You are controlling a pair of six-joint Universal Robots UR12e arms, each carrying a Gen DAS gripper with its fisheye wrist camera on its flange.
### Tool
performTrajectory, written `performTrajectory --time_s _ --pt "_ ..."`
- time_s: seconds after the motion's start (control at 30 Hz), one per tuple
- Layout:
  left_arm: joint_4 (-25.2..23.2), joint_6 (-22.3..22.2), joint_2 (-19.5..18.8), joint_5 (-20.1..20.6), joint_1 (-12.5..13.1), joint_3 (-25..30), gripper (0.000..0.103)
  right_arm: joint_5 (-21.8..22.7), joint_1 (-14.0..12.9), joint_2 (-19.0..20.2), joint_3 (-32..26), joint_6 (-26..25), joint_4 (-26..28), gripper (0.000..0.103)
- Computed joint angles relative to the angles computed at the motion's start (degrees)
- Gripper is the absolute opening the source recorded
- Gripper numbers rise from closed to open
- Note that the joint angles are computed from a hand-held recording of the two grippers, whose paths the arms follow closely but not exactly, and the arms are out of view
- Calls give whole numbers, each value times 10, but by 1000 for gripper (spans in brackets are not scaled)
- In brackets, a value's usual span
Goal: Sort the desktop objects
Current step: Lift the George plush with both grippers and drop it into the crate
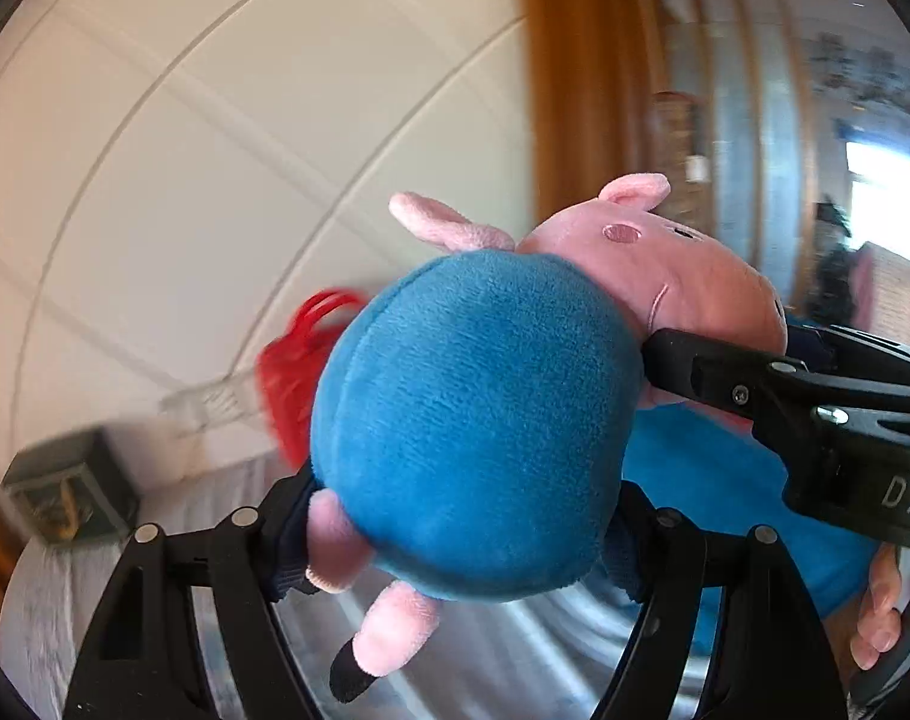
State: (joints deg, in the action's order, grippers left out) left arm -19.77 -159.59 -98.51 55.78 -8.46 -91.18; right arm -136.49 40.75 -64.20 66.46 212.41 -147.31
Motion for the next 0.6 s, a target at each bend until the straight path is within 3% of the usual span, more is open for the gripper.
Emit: performTrajectory --time_s 0.13,0.27,0.4,0.6 --pt "10 -3 16 -4 -44 -7 77 -67 11 -67 78 26 4 57" --pt "24 -27 23 36 -106 -10 77 -84 7 -144 165 28 -5 57" --pt "25 -57 17 102 -167 -4 78 -64 -9 -219 242 24 1 57" --pt "-15 -85 15 178 -221 3 79 7 -43 -304 323 23 10 57"
